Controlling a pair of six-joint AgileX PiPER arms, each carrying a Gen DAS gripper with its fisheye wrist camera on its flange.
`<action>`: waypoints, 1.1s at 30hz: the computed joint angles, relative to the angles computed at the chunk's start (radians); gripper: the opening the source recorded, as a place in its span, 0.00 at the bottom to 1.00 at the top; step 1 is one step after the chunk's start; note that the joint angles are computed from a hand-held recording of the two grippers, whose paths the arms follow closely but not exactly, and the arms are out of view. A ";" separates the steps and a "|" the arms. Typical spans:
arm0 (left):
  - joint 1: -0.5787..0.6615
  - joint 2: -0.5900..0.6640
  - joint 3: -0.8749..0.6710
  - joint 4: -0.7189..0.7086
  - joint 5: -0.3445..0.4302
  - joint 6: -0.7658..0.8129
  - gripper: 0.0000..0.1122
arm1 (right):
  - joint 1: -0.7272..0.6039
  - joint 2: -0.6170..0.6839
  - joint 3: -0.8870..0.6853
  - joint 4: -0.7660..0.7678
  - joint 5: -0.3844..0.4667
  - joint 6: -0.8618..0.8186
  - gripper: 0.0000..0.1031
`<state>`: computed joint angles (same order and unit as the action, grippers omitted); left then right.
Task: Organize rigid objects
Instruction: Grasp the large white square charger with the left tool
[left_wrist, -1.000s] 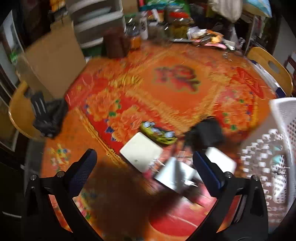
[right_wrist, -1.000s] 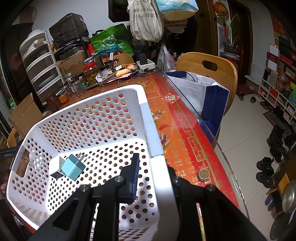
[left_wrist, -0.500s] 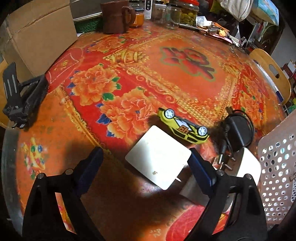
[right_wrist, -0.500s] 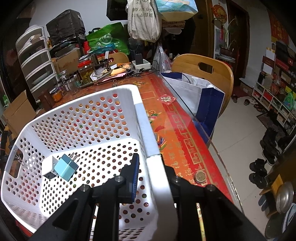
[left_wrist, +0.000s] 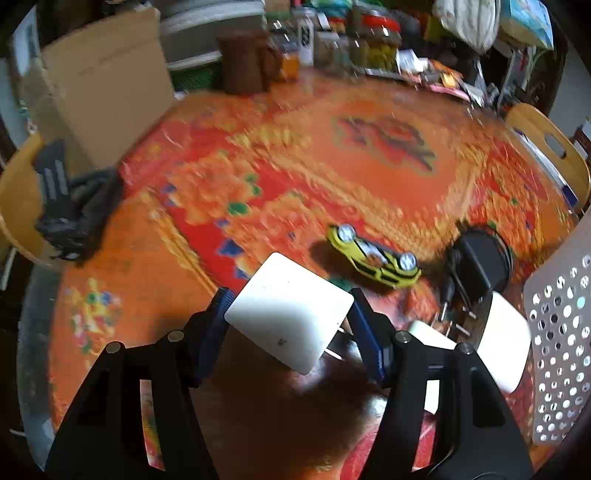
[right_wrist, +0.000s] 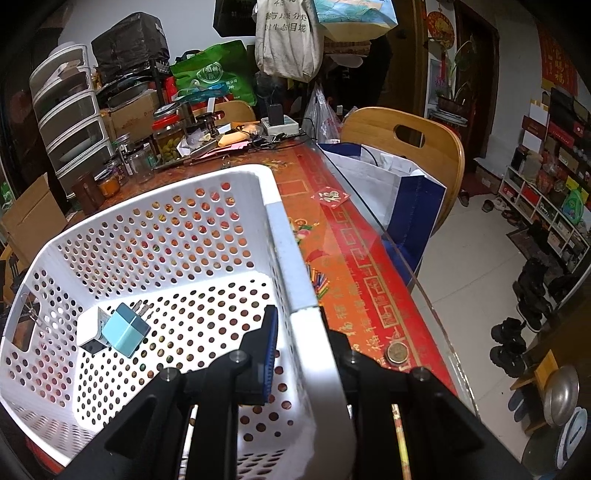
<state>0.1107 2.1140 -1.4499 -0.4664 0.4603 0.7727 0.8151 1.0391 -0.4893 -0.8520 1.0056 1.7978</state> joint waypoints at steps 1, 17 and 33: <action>0.000 -0.037 0.053 -0.047 -0.070 0.043 0.54 | 0.000 -0.001 0.000 0.001 0.000 -0.001 0.16; -0.036 -0.348 0.262 -0.209 -0.202 0.225 0.54 | -0.023 0.019 -0.022 0.017 -0.009 -0.050 0.15; -0.267 -0.578 0.293 0.343 -0.128 -0.349 0.54 | -0.037 -0.014 0.001 0.003 -0.048 -0.050 0.15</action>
<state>-0.1561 1.5364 -1.1570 -0.1238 0.3322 0.4233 0.7781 1.0255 -0.4885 -0.8485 0.9580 1.7474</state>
